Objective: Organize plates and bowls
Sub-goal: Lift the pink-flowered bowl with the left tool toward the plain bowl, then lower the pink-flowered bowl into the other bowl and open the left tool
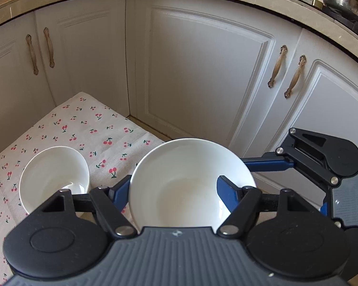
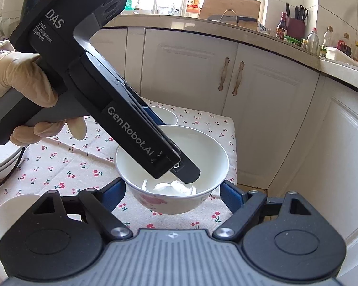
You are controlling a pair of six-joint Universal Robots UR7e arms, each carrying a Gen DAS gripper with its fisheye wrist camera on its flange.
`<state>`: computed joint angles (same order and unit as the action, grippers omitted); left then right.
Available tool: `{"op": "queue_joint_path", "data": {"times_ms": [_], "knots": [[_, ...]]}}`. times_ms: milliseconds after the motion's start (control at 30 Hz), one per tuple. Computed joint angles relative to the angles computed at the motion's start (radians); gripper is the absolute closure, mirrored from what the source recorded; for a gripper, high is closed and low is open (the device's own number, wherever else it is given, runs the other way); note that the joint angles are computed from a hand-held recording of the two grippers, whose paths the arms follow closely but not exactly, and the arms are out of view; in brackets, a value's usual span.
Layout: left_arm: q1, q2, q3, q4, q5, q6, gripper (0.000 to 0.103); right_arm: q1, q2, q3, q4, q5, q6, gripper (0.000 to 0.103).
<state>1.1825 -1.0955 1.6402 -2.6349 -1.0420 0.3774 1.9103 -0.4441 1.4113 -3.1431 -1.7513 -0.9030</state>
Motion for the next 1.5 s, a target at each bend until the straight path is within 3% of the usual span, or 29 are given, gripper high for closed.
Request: {"op": "queue_joint_path", "data": {"times_ms": [233, 833, 1500], "knots": [[-0.045, -0.090, 0.123, -0.045, 0.026, -0.017, 0.028, 0.026, -0.069, 0.112, -0.034, 0.005, 0.036, 0.014], [-0.119, -0.290, 0.377, -0.092, 0.089, -0.114, 0.028, 0.077, -0.160, 0.311, -0.108, 0.016, 0.033, 0.014], [-0.110, -0.344, 0.456, -0.060, 0.101, -0.194, 0.027, 0.075, -0.172, 0.371, -0.046, 0.017, 0.061, 0.014]]}}
